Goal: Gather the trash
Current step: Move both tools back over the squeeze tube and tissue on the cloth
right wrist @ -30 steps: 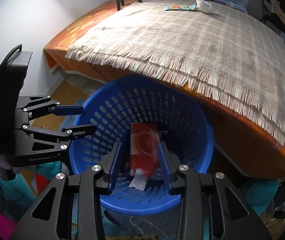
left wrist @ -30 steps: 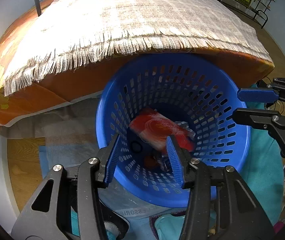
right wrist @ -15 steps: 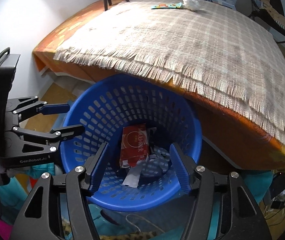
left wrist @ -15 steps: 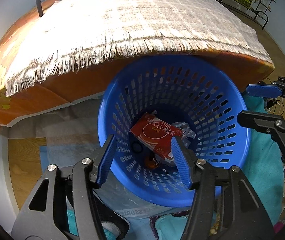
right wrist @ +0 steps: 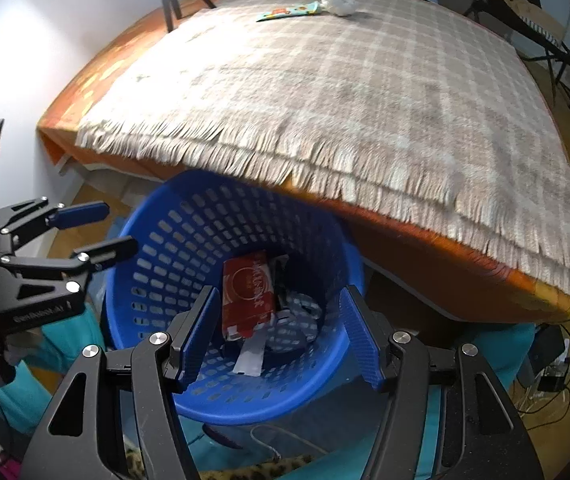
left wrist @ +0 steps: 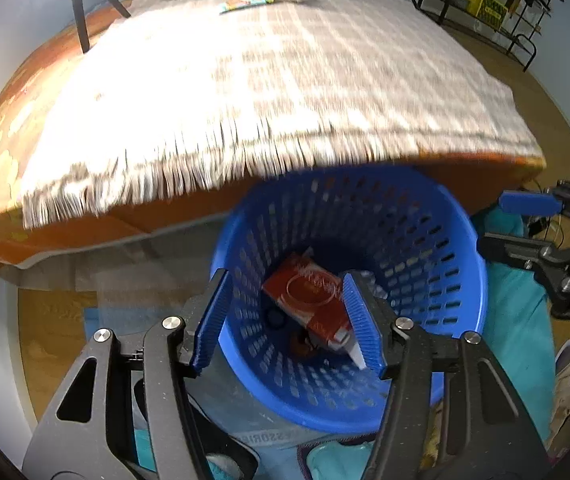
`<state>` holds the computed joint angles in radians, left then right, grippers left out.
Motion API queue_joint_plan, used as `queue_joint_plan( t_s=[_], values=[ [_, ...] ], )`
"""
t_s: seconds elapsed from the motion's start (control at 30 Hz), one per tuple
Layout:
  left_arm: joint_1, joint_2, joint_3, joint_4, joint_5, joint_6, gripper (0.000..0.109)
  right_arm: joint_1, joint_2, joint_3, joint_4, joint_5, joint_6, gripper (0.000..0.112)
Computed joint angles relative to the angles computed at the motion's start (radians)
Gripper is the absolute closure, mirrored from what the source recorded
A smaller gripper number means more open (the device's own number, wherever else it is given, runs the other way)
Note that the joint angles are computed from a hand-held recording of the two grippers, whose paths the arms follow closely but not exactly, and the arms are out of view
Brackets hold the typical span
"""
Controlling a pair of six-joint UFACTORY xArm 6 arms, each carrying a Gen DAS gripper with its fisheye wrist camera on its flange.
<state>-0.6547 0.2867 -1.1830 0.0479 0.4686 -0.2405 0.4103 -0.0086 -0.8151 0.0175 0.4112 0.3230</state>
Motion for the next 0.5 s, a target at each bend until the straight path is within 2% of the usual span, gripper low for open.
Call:
queue_joint_plan(
  t_s=[0.07, 0.2, 0.3, 0.37, 0.47, 0.5],
  values=[
    [0.008, 0.009, -0.029, -0.015, 0.005, 0.013, 0.042, -0.007, 0.002, -0.016, -0.04, 0.015, 0.034, 0.051],
    [0.021, 0.047, -0.118, -0.015, 0.036, 0.037, 0.042, -0.021, 0.019, -0.053, -0.078, 0.037, 0.065, 0.051],
    [0.03, 0.078, -0.178, -0.025, 0.053, 0.063, 0.041, -0.036, 0.03, -0.074, -0.051, 0.042, 0.045, 0.051],
    [0.039, 0.104, -0.227, -0.036, 0.067, 0.086, 0.041, -0.047, 0.035, -0.082, -0.053, 0.03, 0.044, 0.051],
    [0.052, 0.151, -0.309, -0.077, 0.089, 0.135, 0.041, -0.066, 0.045, -0.082, -0.069, -0.038, 0.04, 0.051],
    [0.058, 0.174, -0.349, -0.099, 0.105, 0.159, 0.041, -0.074, 0.05, -0.083, -0.036, -0.068, 0.004, 0.051]
  ],
)
